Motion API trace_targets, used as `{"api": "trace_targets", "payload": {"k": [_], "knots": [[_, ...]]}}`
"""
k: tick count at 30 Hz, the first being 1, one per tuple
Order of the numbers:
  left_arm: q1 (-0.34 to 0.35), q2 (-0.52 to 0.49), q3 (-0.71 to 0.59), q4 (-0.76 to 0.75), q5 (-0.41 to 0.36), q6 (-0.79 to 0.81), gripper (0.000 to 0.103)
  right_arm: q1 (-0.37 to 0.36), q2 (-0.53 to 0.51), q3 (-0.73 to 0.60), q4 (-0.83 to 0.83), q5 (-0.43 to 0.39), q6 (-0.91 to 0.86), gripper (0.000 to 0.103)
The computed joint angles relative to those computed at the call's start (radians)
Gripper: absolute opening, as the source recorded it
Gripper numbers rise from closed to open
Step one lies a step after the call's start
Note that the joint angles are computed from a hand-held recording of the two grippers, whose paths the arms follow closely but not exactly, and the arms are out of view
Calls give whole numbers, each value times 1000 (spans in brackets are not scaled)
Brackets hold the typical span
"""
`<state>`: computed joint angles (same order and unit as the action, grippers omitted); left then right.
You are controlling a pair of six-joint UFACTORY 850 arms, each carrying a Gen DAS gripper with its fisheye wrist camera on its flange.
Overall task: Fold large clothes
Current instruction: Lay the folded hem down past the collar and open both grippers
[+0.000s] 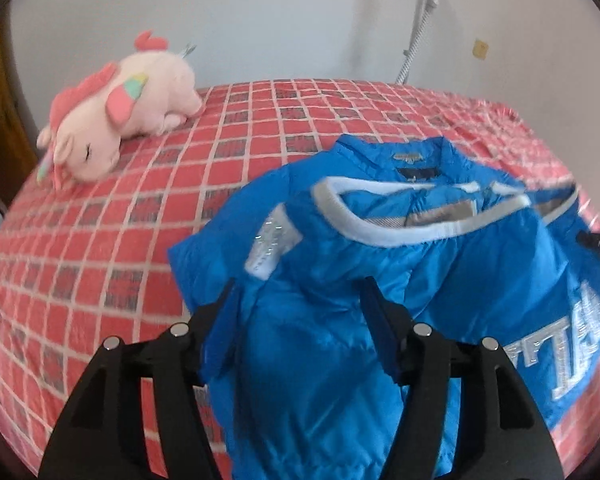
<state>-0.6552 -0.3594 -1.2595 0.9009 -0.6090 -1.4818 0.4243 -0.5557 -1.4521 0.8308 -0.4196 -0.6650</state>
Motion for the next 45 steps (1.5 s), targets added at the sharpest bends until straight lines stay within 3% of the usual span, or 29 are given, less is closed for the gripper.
{"api": "trace_targets", "payload": {"k": [1, 2, 4, 6, 12, 19, 25, 33, 42, 45], "knots": [[-8, -14, -15, 9, -29, 9, 40, 12, 4, 4, -71, 34, 53, 26], [-20, -33, -35, 27, -79, 17, 18, 22, 11, 11, -132, 59, 95, 20], [-37, -39, -40, 78, -113, -14, 9, 30, 31, 31, -147, 89, 90, 14], [-48, -20, -23, 130, -121, -74, 5, 23, 63, 62, -45, 103, -6, 12], [-66, 63, 25, 312, -148, -295, 4, 1, 116, 79, 173, 110, -181, 10], [-7, 32, -47, 327, -131, -322, 4, -6, 11, -102, 7, 90, 69, 10], [78, -54, -122, 215, -60, -224, 4, -9, -149, -302, -203, 22, 306, 10], [144, -156, -178, 1, -26, -24, 6, -7, -302, -457, -402, -73, 540, 12], [175, -178, -164, -97, 30, 29, 13, 16, -350, -489, -557, -85, 686, 19], [181, -152, -146, -148, 50, 54, 15, 13, -325, -464, -547, -82, 674, 31]]}}
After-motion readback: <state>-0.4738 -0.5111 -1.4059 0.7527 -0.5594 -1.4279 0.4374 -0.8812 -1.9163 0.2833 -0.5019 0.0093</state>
